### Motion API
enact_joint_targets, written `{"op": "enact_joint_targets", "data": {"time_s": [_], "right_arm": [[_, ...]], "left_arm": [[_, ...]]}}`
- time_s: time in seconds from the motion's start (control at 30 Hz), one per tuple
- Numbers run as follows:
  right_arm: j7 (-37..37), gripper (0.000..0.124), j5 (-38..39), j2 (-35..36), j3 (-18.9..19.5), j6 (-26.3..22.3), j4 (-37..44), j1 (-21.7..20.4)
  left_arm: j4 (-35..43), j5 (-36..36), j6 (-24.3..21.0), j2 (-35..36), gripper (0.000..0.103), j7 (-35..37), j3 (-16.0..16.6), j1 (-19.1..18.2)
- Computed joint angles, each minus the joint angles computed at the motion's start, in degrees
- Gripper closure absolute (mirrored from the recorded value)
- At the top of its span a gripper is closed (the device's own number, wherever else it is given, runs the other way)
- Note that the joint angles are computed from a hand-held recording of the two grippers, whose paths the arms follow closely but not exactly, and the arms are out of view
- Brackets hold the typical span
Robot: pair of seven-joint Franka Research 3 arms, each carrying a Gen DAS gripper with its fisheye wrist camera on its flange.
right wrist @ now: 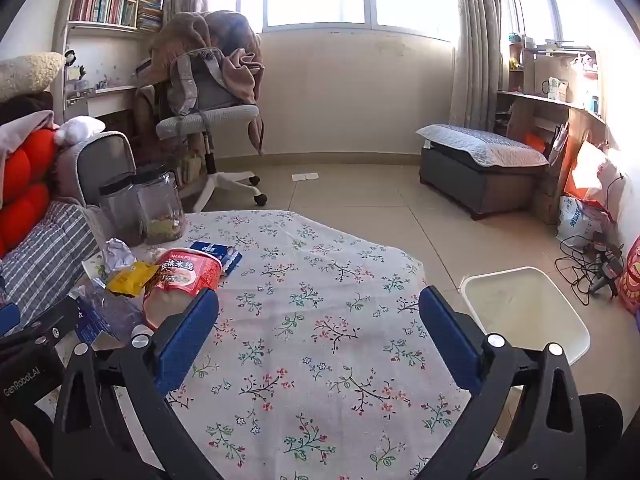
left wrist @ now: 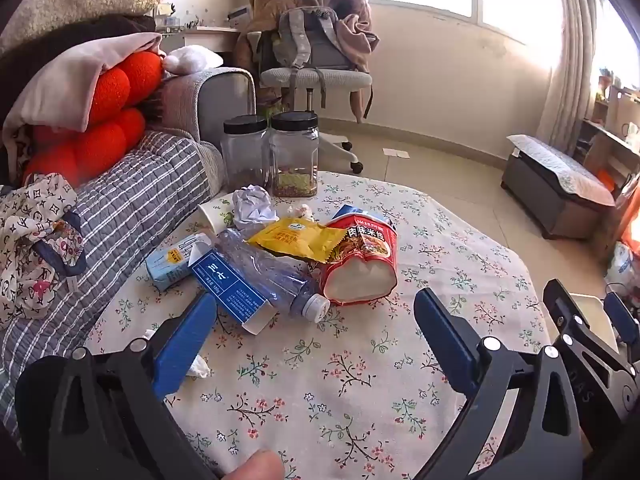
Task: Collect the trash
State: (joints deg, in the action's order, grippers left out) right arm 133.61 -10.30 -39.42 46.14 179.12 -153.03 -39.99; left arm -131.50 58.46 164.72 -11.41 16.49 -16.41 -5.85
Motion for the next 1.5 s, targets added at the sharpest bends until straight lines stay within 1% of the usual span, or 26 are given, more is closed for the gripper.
{"op": "enact_joint_targets", "data": {"time_s": [0.03,0.07,0.1,0.17,0.23,0.27,0.33,0.4,0.47,0.7,1.03,1.2,1.5], "right_arm": [[0.13,0.028,-0.08,0.1,0.38,0.14,0.06,-0.39],[0.89,0.028,-0.28,-1.21,1.92,1.6,-0.47,-1.83],[0.74,0.028,0.06,-1.21,2.0,1.8,-0.59,-1.81],[-0.51,0.028,0.54,-0.91,0.44,0.94,-0.33,-0.57],[-0.24,0.028,0.82,-1.33,1.15,1.31,-0.52,-1.04],[-0.69,0.028,0.95,-1.36,0.53,0.99,-0.45,-0.58],[-0.74,0.028,1.1,-1.46,0.76,0.87,-0.36,-0.72],[-1.12,0.028,1.18,-1.47,0.2,0.54,-0.24,-0.3],[-0.97,0.028,1.23,-1.63,0.45,0.65,-0.31,-0.48],[-0.95,0.028,1.48,-1.66,1.31,1.1,-0.39,-1.23],[-1.32,0.028,1.71,-1.46,1.37,1.17,-0.74,-1.1],[-1.12,0.028,1.95,-1.65,2.49,1.73,-0.73,-2.06],[-1.52,0.028,2.29,-1.51,2.3,1.38,-0.68,-1.76]], "left_arm": [[-0.08,-0.22,0.05,-0.06,0.007,0.24,0.08,-0.08],[-0.18,-0.23,0.12,-0.15,0.007,0.29,0.08,-0.08],[-0.18,-1.45,-0.03,-0.07,0.007,1.24,0.35,-0.36],[-0.32,-1.39,-0.22,-0.25,0.007,1.4,0.23,-0.23],[-0.58,-0.88,0.11,-0.27,0.007,0.51,-0.02,0.07],[-0.74,-0.89,0.07,-0.37,0.007,0.47,-0.01,0.1],[-1.13,-0.86,0.1,-0.41,0.007,0.16,-0.13,0.14],[-1.56,-1.06,0.22,-0.6,0.007,0.25,-0.06,0.09],[-0.38,-2.83,-0.67,0.43,0.007,1.89,0.22,-0.32],[-0.09,-3.25,-1.24,0.62,0.007,1.97,0.35,-0.53],[-0.24,-3.81,-1.02,0.64,0.007,2.35,0.58,-0.54],[-0.39,-3.87,-1.06,0.59,0.007,2.36,0.56,-0.51],[-0.55,-4.6,-1.15,0.68,0.007,2.71,0.68,-0.51]]}}
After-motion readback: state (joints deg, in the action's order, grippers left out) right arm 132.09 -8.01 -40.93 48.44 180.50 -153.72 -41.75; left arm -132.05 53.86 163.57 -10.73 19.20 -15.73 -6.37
